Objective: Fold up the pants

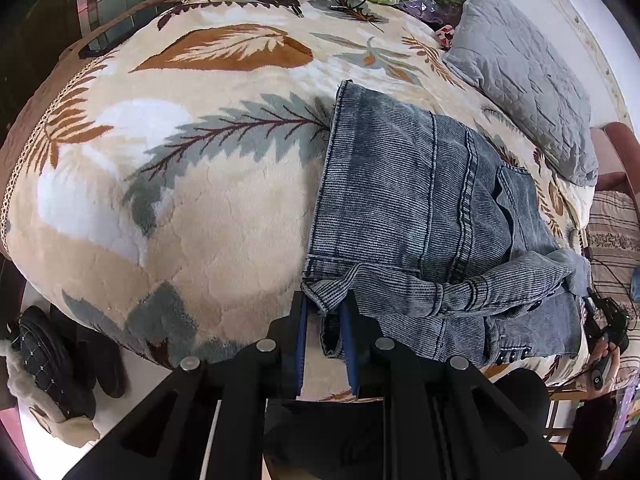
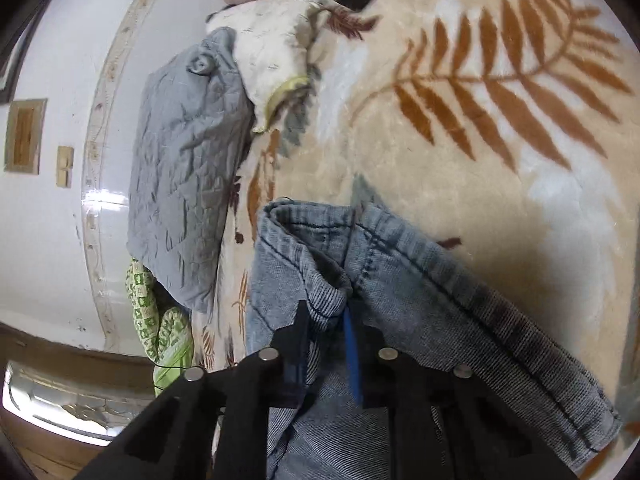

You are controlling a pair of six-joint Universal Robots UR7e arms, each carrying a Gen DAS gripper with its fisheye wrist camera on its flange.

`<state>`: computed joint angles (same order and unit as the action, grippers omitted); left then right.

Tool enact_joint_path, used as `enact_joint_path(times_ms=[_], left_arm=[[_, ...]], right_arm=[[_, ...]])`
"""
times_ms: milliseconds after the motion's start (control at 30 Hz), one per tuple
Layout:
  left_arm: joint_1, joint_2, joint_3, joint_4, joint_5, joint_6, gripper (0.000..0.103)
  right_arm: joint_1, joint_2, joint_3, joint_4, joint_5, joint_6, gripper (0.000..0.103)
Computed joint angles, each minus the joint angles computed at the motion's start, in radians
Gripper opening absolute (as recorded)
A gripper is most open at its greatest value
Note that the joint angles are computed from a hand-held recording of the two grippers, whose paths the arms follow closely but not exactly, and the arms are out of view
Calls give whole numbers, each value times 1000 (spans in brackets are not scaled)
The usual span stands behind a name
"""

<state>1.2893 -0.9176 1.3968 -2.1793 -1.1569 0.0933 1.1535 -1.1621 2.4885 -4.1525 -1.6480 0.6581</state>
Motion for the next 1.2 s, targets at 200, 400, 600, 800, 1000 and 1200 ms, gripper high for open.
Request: enact_joint_path(times_ms=[200,400,600,800,1000,1200], left_arm=[[1,-1,0,2,-4,8,18],[7,-4,8,-2,-18,35,20],[4,-8,10,9,1,44,30],[3,-35,38,1,54,39,42],[-51,-84,127,-150,157,112,42],[-117,-96,168,-292,111,223,48]], right_arm=[[167,-68,42,-80,-202,-140,13],[278,-102,152,-115,-395,-190,13],[86,-81,228,40,-283,-76,16],[133,-181,228,182,-365,-97,20],[334,-145,107,195,-657,-203,21],[372,-39,-60,236,-603,-369,21]])
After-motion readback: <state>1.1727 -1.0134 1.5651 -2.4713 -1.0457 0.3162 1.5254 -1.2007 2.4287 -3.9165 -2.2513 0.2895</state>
